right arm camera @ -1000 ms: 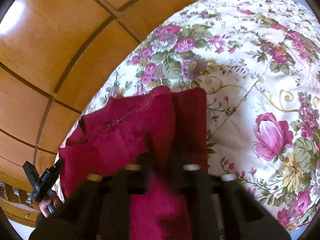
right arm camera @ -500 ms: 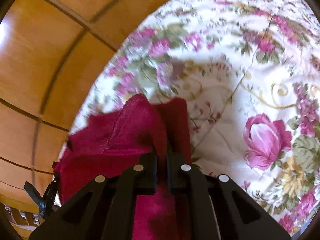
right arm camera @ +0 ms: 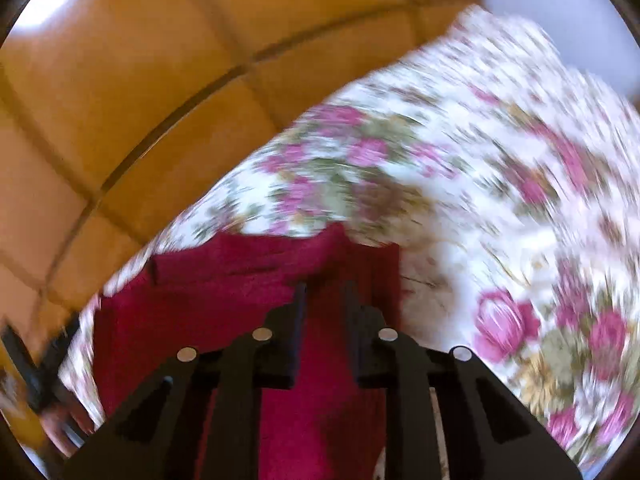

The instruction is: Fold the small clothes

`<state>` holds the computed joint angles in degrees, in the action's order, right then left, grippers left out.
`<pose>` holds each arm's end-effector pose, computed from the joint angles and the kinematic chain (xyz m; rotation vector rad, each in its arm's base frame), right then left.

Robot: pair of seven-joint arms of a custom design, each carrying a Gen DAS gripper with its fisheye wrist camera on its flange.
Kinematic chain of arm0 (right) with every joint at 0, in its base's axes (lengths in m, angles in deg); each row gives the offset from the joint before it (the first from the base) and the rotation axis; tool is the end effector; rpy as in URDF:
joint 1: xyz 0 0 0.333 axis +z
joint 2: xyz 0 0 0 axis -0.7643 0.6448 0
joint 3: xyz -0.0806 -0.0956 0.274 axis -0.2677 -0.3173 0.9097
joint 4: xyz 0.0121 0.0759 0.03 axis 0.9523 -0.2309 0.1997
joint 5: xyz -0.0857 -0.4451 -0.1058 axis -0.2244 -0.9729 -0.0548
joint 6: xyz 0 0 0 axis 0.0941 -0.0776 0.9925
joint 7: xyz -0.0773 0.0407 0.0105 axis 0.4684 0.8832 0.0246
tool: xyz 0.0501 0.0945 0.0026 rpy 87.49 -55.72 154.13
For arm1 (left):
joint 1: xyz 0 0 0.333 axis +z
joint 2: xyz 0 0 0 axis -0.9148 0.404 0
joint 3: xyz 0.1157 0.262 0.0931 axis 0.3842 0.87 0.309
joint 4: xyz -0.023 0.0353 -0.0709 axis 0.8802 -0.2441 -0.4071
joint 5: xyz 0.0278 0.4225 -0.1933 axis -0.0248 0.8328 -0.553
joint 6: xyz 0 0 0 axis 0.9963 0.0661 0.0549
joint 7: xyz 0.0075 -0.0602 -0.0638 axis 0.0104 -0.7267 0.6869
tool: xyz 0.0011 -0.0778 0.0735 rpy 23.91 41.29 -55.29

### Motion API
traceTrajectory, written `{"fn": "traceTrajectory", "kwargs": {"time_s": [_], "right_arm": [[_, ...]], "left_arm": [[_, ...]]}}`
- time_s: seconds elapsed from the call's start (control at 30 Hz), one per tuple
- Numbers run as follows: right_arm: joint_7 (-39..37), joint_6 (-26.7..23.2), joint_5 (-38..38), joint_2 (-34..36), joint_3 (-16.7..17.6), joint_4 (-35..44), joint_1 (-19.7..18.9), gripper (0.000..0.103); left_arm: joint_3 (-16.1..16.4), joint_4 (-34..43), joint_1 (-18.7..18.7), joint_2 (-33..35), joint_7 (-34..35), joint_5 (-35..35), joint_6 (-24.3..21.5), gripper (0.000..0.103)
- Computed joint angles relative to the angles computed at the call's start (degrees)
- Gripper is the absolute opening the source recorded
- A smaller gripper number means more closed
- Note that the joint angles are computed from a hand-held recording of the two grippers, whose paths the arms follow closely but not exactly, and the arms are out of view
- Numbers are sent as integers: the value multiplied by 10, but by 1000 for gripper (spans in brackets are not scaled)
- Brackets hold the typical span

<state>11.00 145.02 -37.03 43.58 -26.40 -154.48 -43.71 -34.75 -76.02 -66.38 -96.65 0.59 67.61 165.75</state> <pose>0.7603 0.1239 0.5266 -1.9954 1.3474 -0.0865 0.5356 -0.1193 0.5565 -2.0907 1.1448 -0.9254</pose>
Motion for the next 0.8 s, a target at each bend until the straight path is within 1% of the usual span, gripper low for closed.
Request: {"fn": "traceTrajectory", "kwargs": {"time_s": [0.1, 0.17, 0.2, 0.27, 0.33, 0.4, 0.43, 0.5, 0.57, 0.63, 0.73, 0.8], "right_arm": [[-28, -29, -29, 18, 8, 18, 16, 15], [-27, -35, -43, 36, 9, 33, 26, 15], [-17, -40, -47, 49, 8, 47, 30, 15], [1, -43, -46, 66, 8, 64, 33, 15], [21, -37, -46, 93, 9, 92, 35, 15], [33, -33, -48, 117, 10, 120, 34, 15], [41, -34, -50, 133, 9, 139, 33, 15], [62, -40, -54, 167, 10, 177, 32, 14], [79, -43, -60, 189, 10, 200, 31, 13], [83, -40, -64, 202, 13, 213, 29, 12], [89, -52, -48, 220, 25, 234, 16, 10], [89, -59, -34, 219, 32, 234, 5, 9]], "left_arm": [[8, 61, -34, 63, 97, -26, -30, 55], [11, 120, -51, 126, 172, -51, -71, 55], [11, 144, -55, 150, 199, -66, -87, 55], [9, 189, -55, 200, 230, -72, -115, 55], [9, 203, -49, 221, 222, -56, -116, 55], [17, 194, -41, 231, 227, -86, -74, 57], [21, 175, -36, 229, 221, -93, -35, 59], [25, 151, -29, 225, 215, -107, 17, 59], [27, 139, -26, 223, 221, -128, 45, 59], [28, 128, -25, 218, 236, -152, 65, 59], [38, 103, -30, 211, 300, -250, 117, 59], [49, 87, -43, 206, 365, -336, 151, 59]]}}
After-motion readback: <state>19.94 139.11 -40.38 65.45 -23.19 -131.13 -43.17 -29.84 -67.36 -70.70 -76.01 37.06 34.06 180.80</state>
